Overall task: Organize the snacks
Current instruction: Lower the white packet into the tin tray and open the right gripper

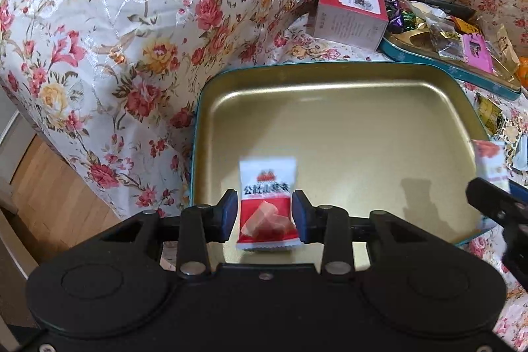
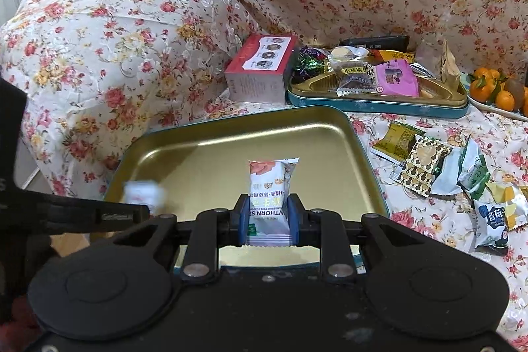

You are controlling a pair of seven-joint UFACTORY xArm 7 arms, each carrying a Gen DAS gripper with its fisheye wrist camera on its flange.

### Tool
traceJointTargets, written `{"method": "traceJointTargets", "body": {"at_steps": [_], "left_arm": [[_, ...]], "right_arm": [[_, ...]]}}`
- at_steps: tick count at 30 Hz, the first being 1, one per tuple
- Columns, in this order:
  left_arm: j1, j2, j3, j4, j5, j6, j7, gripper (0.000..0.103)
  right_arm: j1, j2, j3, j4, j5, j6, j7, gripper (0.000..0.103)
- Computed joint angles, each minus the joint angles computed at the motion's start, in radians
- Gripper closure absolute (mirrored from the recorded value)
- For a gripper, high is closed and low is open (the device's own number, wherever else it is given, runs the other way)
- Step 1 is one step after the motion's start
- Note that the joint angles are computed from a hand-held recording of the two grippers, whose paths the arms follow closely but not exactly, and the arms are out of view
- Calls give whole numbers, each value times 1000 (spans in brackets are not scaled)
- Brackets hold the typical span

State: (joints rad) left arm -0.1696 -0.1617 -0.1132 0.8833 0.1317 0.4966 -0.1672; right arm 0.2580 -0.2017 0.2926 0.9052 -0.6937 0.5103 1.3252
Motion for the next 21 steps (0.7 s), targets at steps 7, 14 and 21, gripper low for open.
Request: {"method": "traceJointTargets", "body": {"at_steps": [7,14,21], "left_arm": [[-5,4,-3,5,2,6,10,58],[-9,5,-5,7,9,5,18,58],[-17,-5,-8,-1,5,5,36,58]], "right_arm": [[0,20,-11,7,2,-5,1,77],[5,22,-12,9,-11,15,26,75],[3,-18,1,-13,-26,35,41,75]]}}
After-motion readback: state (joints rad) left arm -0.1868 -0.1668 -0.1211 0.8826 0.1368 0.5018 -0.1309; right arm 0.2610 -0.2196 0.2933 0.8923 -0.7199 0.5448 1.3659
